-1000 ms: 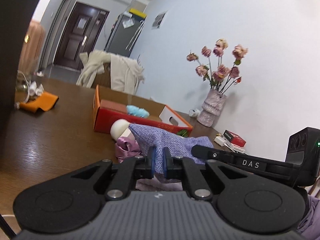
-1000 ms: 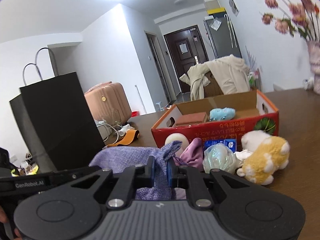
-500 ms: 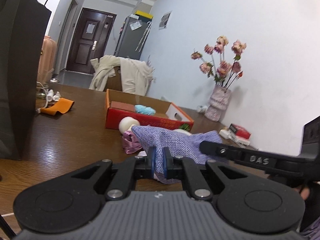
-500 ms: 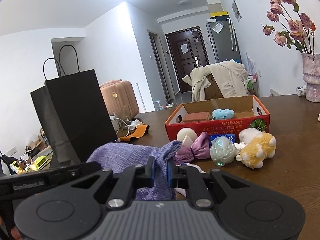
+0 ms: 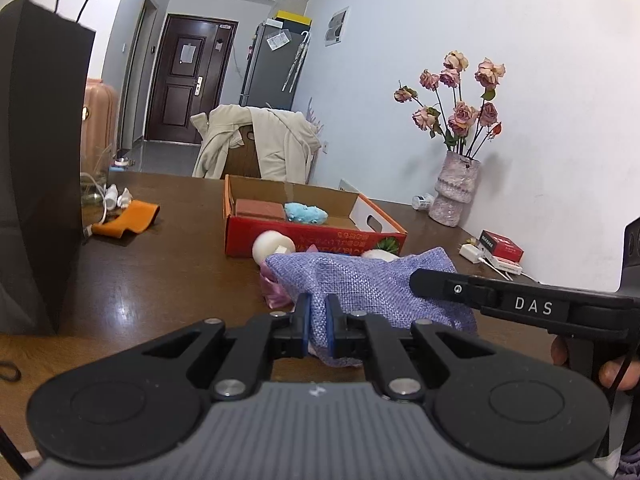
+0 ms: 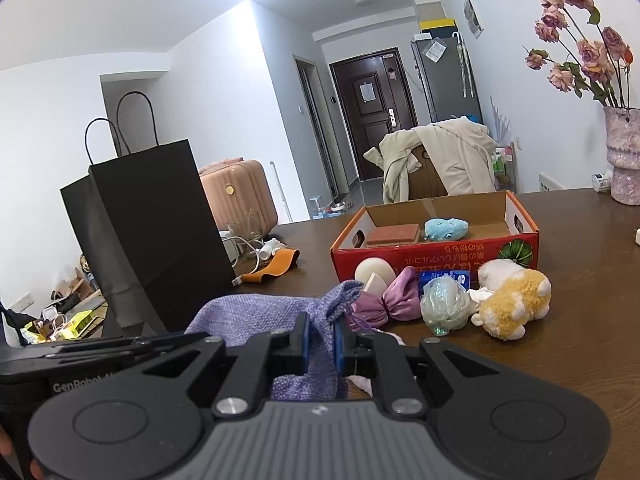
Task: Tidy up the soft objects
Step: 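Carry the purple cloth into the box and open the right gripper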
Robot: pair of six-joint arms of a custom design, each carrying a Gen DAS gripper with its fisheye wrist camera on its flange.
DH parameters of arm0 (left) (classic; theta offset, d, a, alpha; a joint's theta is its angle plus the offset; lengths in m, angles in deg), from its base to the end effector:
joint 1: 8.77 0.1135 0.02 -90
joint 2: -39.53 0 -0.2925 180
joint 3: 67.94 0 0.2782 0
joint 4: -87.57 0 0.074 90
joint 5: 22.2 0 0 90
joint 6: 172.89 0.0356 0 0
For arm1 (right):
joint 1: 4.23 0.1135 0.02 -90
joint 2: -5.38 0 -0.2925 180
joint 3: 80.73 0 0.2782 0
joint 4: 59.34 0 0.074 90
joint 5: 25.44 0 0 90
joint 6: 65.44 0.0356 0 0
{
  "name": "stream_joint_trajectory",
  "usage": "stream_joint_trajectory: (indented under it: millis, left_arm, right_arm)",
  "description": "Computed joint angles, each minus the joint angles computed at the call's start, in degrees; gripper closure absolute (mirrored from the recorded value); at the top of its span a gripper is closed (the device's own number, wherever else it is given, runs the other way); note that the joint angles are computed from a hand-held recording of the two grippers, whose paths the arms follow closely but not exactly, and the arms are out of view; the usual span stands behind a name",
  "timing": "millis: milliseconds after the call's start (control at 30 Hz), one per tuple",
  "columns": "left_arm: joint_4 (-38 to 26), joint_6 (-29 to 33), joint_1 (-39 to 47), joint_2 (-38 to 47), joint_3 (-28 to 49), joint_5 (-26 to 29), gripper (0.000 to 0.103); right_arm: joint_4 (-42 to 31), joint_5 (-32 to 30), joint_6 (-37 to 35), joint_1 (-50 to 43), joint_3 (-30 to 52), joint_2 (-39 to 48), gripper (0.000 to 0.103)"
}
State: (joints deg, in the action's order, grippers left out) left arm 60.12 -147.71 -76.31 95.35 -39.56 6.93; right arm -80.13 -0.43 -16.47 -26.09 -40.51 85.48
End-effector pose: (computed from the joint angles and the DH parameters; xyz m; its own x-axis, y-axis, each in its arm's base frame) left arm 0.0880 -0.1315 0.1526 -0.3664 -0.2668 -0.8914 -0.1731 0.9608 -0.2165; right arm 0.2225 -0.0545 0.1456 -0.4433 -0.1212 -0.8882 -0.7232 0.6338 0.2744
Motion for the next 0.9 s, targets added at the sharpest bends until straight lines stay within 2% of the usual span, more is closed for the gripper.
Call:
stream_joint_trajectory:
  millis: [133,233,367,467,600,767,900]
  left_arm:
    - [9.03,14.69,9.29,-1.73,-0.83,5.11,0.095]
    - [18.90,25.33,18.98,-0.48,-1.58,12.01,0.095]
    - [31.16,35.90,32.76,6.28,-0.28,23.92,0.095]
    - [37.76,41.13,40.95,12.32,1.87,31.53,0.095]
    - [42.53,44.49,50.72,21.49,6.60,40.67,0.095]
    - [45.44,48.99,58.02,30.09,12.97,45.82,0.095]
    - [44.13,51.06,63.62,39.39,21.70,51.16,0.095]
  right_arm:
    - [7.17,2.77,7.82,4.47,1.09,1.04,0.091]
    - [12.26,5.13,13.27,8.29,3.94,4.80,0.091]
    - [16.59,9.89,19.14,13.30,9.60,10.62,0.091]
    - [18.63,13.58,22.65,16.92,15.01,15.33,0.091]
    - [19.98,17.36,25.73,20.79,22.54,21.58,0.091]
    - [18.20,21.18,28.15,25.21,33.14,30.11,0.091]
    - [15.30,23.42,29.92,27.83,42.59,36.79,0.091]
